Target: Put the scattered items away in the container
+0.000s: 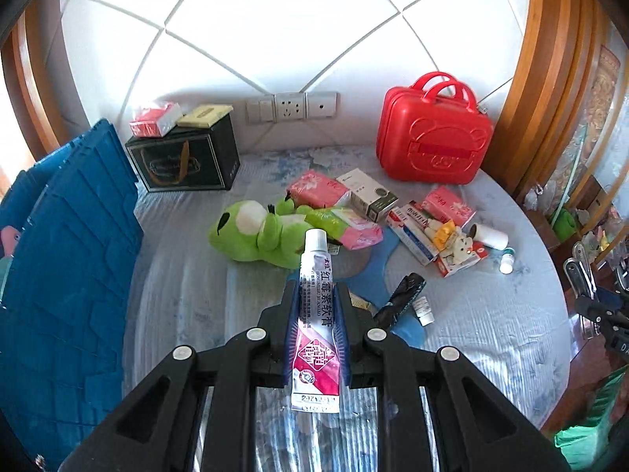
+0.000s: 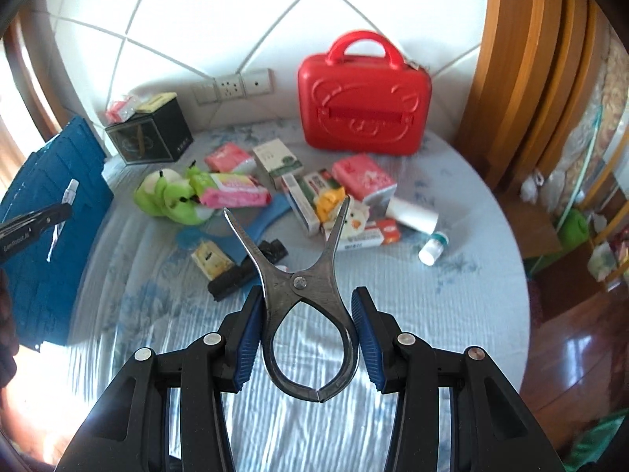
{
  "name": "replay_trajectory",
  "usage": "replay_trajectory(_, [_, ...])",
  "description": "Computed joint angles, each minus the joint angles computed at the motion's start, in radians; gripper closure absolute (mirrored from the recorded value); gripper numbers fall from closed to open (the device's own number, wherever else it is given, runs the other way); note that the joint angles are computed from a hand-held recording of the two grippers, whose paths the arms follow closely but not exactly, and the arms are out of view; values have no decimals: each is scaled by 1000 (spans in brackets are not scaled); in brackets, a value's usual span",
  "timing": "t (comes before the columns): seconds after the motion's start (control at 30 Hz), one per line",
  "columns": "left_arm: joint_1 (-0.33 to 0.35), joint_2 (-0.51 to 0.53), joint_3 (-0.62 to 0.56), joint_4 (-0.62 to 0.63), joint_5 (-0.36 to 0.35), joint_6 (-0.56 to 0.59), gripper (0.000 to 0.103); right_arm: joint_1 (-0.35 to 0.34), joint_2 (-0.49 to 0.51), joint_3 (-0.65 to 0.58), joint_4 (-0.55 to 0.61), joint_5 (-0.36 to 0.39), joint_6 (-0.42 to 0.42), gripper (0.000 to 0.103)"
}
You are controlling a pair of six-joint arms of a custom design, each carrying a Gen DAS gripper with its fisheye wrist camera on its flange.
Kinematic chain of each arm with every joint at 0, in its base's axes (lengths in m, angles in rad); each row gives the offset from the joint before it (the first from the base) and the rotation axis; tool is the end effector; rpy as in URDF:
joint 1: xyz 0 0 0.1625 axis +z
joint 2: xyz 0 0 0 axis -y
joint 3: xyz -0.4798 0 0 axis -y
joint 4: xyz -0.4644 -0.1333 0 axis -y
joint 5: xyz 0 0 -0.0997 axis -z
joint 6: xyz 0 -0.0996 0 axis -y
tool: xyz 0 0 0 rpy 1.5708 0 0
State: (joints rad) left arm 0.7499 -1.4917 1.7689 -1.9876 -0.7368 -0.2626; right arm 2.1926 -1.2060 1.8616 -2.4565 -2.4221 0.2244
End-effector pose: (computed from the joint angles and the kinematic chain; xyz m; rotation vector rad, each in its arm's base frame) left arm -0.2925 -0.5554 0.4613 0.5911 2.3326 -0.6935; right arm 0.4269 -0.4954 0.2864 0.3454 -2.3430 0.6895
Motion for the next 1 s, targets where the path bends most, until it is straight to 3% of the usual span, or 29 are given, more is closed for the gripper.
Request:
replay_trajectory(0.2, [-26, -21, -11, 18, 10, -7, 86, 23, 7, -12, 2, 14, 6, 59])
replay_trajectory(0.6, [-72, -73, -18, 84, 57, -51, 86, 65, 22, -41, -71, 28, -63, 59])
replay_trajectory(1.0, [-70, -128, -13, 88, 52, -46, 86, 119, 79, -85, -64, 28, -74, 59])
